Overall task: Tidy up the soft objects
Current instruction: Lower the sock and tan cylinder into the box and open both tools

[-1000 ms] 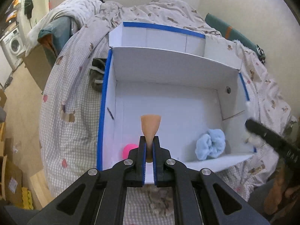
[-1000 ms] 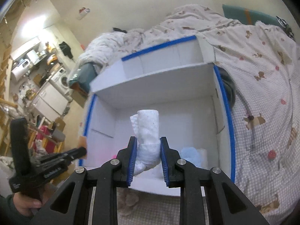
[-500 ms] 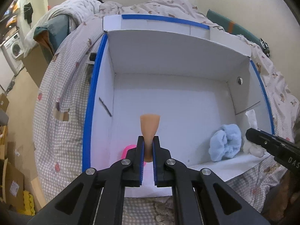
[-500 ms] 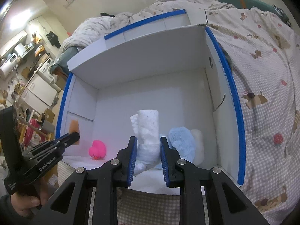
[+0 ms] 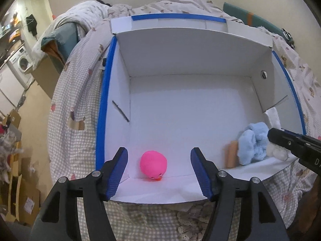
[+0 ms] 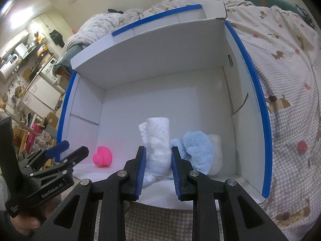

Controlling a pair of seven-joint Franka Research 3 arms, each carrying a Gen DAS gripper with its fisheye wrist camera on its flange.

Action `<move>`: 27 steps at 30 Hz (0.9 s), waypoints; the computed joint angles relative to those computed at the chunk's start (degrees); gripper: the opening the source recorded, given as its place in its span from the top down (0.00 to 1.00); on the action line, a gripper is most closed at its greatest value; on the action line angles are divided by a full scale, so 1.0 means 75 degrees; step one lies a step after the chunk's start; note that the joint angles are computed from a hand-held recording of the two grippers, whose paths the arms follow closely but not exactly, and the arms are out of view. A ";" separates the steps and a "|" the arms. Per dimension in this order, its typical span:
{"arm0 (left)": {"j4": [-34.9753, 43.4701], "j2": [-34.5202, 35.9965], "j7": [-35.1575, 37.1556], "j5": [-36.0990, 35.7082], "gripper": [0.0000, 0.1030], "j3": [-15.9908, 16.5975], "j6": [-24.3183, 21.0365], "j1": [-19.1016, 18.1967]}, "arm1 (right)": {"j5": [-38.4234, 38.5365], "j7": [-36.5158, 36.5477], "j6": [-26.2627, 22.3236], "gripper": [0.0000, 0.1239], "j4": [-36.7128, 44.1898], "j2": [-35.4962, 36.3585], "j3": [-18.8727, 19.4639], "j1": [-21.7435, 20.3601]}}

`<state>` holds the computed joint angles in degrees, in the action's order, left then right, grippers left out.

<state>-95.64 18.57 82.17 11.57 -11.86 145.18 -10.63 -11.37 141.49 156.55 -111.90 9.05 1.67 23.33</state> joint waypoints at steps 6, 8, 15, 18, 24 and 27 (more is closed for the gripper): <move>0.0004 -0.0009 -0.0175 -0.0043 0.40 0.0031 -0.0049 0.0022 | -0.0071 -0.0032 -0.0092 0.80 0.0087 0.0070 -0.0018 0.0035; 0.0045 0.0000 -0.0105 -0.0171 0.40 -0.0021 -0.0141 0.0069 | -0.0171 0.0074 -0.0111 0.80 0.0098 0.0077 -0.0053 0.0064; -0.0053 -0.0066 -0.0177 0.0056 0.40 0.0038 -0.0015 0.0019 | -0.0165 0.0527 -0.0193 0.38 0.0029 0.0018 -0.0084 0.0006; -0.0057 -0.0077 -0.0204 0.0048 0.40 0.0039 -0.0031 0.0027 | -0.0322 0.0889 0.0161 0.37 -0.0135 -0.0081 -0.0125 0.0003; -0.0092 -0.0114 -0.0323 0.0170 0.40 0.0085 -0.0037 0.0002 | -0.0171 0.0655 0.0206 0.37 -0.0138 -0.0079 -0.0023 -0.0071; -0.0150 -0.0194 -0.0258 0.0115 0.40 0.0059 -0.0077 0.0053 | -0.0385 0.0791 0.0169 0.37 -0.0162 -0.0133 -0.0071 -0.0012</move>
<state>-96.77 17.11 80.23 12.44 -11.42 144.60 -10.24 -14.26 147.43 157.81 -113.11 8.06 1.14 23.24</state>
